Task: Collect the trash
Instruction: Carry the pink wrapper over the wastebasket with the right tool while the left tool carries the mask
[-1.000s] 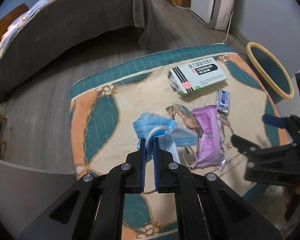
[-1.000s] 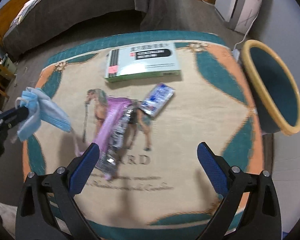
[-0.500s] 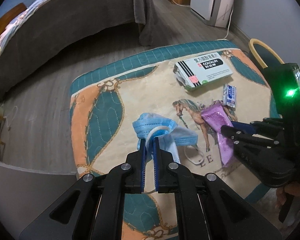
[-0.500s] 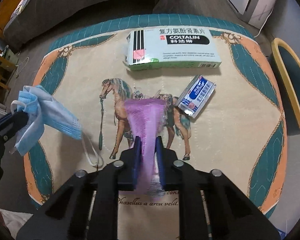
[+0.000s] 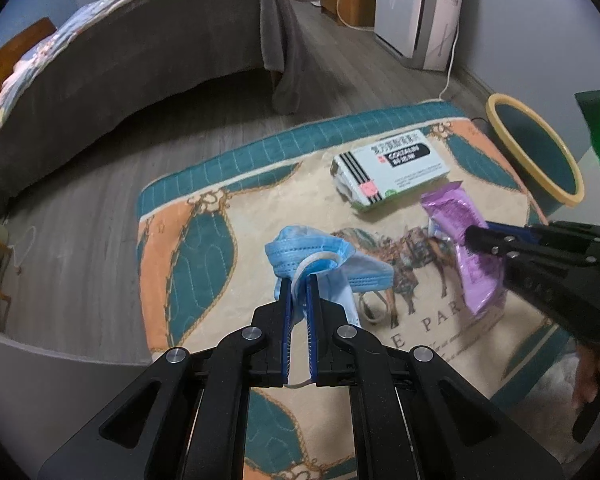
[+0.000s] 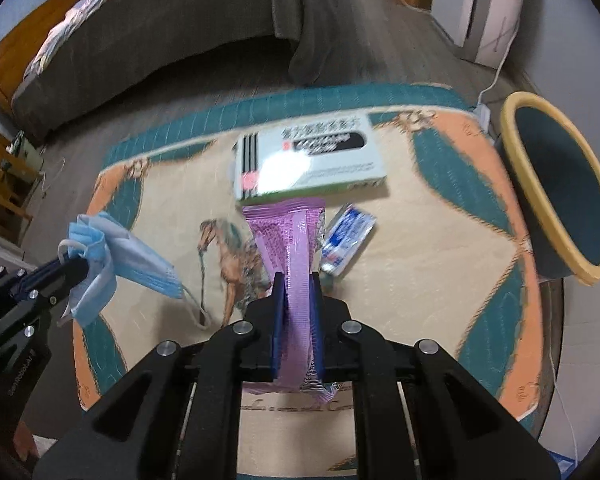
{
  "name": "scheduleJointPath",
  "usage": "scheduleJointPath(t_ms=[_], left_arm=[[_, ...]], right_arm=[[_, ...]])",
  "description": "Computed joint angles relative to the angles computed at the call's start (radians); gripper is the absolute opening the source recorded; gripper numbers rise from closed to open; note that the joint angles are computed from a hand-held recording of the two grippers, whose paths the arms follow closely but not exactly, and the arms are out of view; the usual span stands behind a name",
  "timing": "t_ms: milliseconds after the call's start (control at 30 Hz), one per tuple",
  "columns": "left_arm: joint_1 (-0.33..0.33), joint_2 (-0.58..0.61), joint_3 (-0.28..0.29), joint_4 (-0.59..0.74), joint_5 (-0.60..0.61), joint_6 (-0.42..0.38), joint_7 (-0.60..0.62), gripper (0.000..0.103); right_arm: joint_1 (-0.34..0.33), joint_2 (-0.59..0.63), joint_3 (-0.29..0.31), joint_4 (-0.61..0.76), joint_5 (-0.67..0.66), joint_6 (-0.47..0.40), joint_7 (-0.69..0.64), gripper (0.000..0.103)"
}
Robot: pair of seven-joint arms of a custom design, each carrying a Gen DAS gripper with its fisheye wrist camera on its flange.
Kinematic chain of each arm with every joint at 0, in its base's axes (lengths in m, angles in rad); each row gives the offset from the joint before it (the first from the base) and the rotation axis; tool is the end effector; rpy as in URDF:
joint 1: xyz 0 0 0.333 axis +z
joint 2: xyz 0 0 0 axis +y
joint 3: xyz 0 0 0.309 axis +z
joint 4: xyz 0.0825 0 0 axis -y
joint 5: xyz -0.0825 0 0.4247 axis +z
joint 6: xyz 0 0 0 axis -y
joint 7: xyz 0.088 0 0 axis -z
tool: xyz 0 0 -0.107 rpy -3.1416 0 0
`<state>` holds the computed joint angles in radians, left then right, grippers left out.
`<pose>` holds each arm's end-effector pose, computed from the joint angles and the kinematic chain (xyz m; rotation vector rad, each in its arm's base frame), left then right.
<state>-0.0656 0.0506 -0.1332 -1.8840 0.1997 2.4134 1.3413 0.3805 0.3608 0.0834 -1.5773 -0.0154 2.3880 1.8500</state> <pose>0.6393 -0.1264 0.5094 -1.8377 1.9995 -0.4379 0.6634 0.3232 0.4602 -2.0844 1.7368 -0.2317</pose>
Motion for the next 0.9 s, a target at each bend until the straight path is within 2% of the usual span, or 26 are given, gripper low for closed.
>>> scheduleJointPath(t_ms=[133, 333, 567, 900], left_arm=[[-0.008, 0.003, -0.004, 0.013, 0.022, 0.022, -0.017, 0.008], [-0.022, 0.018, -0.01, 0.039, 0.037, 0.052, -0.029, 0.008], [-0.043, 0.066, -0.013, 0.105, 0.054, 0.064, -0.037, 0.008], [-0.069, 0.136, -0.021, 0.2, 0.011, 0.068, -0.007, 0.008]], right_arm=[[-0.001, -0.02, -0.015, 0.003, -0.033, 0.004, 0.001, 0.011], [-0.043, -0.044, -0.022, 0.036, -0.019, 0.01, -0.047, 0.011], [-0.074, -0.037, -0.035, 0.1, -0.043, 0.02, -0.173, 0.011], [-0.13, 0.043, -0.046, 0.204, 0.02, -0.005, -0.253, 0.011]])
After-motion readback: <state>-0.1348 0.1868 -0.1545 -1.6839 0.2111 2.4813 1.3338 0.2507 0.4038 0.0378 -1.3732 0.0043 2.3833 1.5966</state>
